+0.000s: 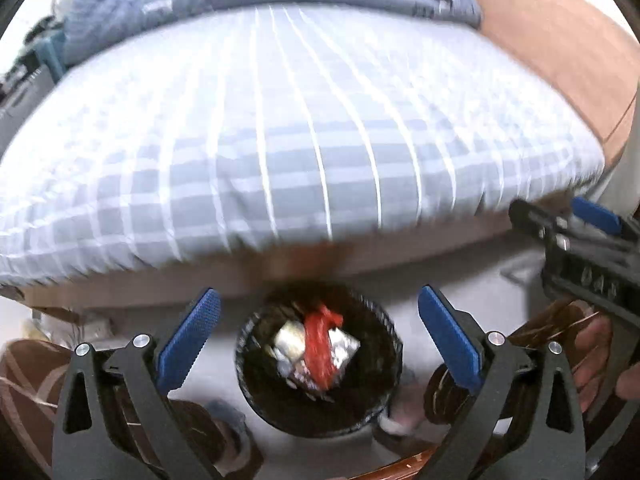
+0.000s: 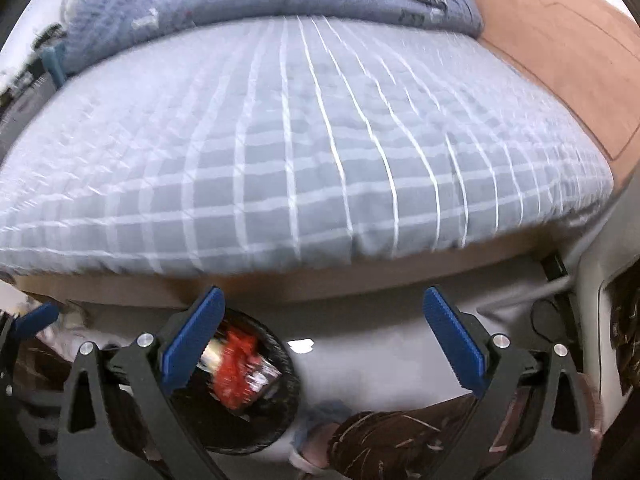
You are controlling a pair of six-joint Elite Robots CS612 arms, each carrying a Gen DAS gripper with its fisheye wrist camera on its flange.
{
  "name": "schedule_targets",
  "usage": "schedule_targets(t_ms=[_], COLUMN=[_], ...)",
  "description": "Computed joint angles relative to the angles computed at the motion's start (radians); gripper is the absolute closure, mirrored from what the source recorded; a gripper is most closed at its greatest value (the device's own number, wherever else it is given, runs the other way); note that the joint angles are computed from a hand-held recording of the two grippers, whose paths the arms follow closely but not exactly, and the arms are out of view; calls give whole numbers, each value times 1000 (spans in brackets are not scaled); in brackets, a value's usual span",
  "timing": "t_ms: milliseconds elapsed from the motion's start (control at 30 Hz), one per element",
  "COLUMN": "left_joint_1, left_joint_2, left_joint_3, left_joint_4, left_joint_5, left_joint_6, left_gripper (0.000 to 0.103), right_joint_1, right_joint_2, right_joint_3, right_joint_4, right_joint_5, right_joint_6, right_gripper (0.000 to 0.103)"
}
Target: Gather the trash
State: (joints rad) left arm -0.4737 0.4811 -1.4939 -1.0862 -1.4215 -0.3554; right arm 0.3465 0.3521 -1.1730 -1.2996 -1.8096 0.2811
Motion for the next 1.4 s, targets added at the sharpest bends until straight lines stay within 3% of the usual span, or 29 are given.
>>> schedule_targets(t_ms=[100,533,1400], left_joint_1=[3,-1,-7], left_joint_2=[-21,-43,-33], left_joint_3=[-19,-125,-145], left_joint_4=[-13,47,91], left_joint_5=[32,135,165], left_joint_6=[-17,-68,-87], left_gripper=[6,6,6], right_joint_1=[19,66,68], right_joint_2=[-14,-21,-11], right_joint_3=[-17,-85,-92], right_joint_4=[-38,-81,-55], right_joint_5=[-34,1,40], right_joint_6=[-39,-87,-64], right_gripper=[7,7,7])
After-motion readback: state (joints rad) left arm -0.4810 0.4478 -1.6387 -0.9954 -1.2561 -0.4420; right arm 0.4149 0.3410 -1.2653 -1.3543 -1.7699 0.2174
